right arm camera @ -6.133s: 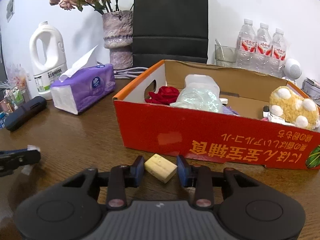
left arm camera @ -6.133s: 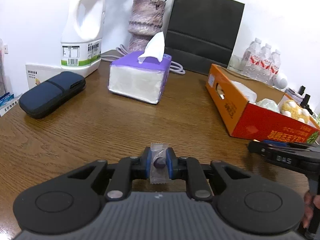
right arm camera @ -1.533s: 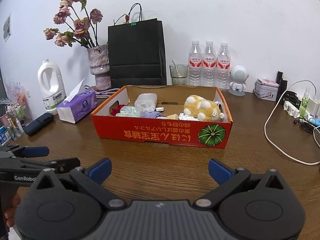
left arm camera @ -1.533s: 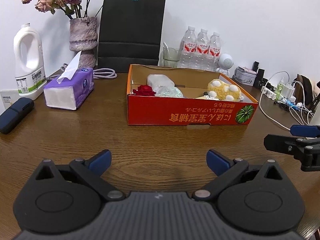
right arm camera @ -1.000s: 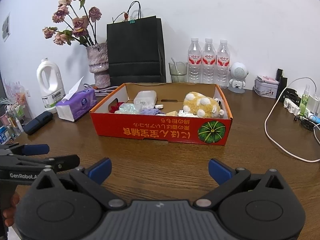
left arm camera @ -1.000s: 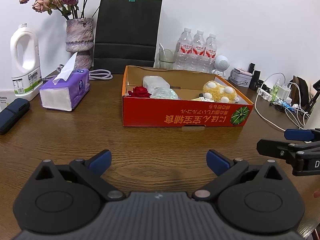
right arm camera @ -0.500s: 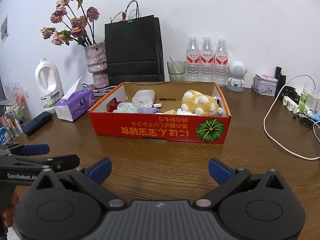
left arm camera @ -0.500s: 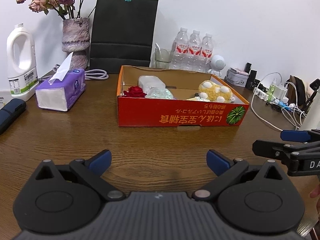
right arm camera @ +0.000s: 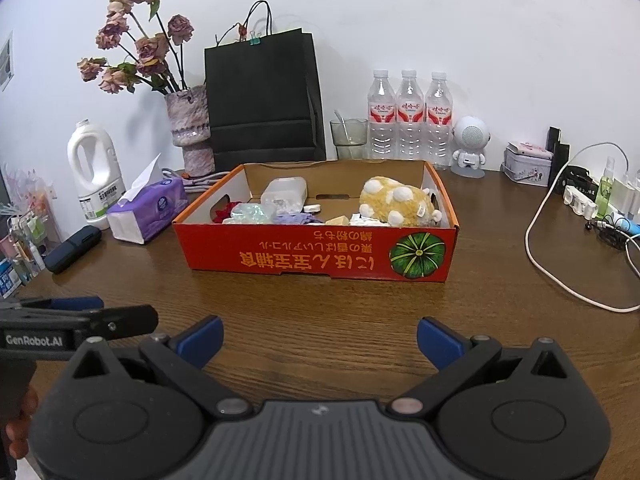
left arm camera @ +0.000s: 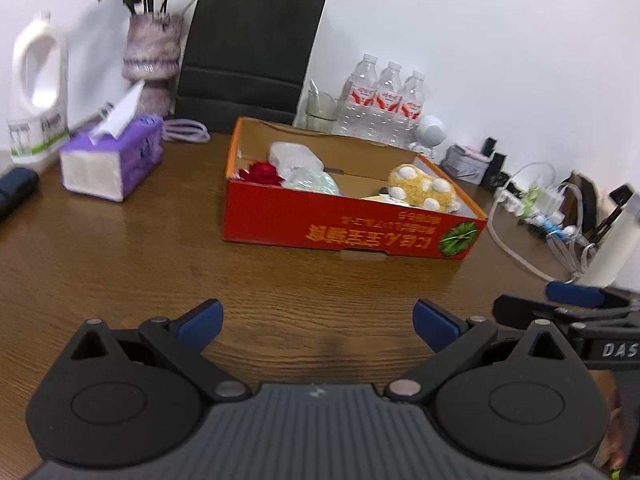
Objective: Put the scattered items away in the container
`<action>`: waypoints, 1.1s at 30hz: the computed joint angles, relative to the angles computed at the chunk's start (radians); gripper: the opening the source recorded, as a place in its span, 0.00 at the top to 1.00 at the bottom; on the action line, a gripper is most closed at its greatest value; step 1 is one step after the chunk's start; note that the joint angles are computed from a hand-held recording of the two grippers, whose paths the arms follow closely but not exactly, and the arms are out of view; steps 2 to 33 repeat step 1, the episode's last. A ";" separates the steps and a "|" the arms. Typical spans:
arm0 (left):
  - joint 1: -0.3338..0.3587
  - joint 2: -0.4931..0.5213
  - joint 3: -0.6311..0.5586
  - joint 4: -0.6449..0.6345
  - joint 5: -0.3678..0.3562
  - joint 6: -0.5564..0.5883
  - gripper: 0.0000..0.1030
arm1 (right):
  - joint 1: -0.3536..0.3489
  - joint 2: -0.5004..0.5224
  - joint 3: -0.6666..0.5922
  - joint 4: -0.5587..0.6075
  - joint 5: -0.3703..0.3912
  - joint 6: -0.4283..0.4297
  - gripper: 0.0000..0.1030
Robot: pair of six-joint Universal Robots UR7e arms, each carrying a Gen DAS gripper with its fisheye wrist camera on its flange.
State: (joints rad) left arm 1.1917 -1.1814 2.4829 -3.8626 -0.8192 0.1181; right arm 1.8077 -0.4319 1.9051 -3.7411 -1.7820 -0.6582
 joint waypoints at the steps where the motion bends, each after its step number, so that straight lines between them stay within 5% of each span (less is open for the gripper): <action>1: 0.007 -0.009 0.001 0.020 -0.020 -0.016 0.00 | 0.000 0.000 0.000 0.000 -0.002 0.001 0.00; 33: 0.007 -0.009 0.001 0.020 -0.020 -0.016 0.00 | 0.000 0.000 0.000 0.000 -0.002 0.001 0.00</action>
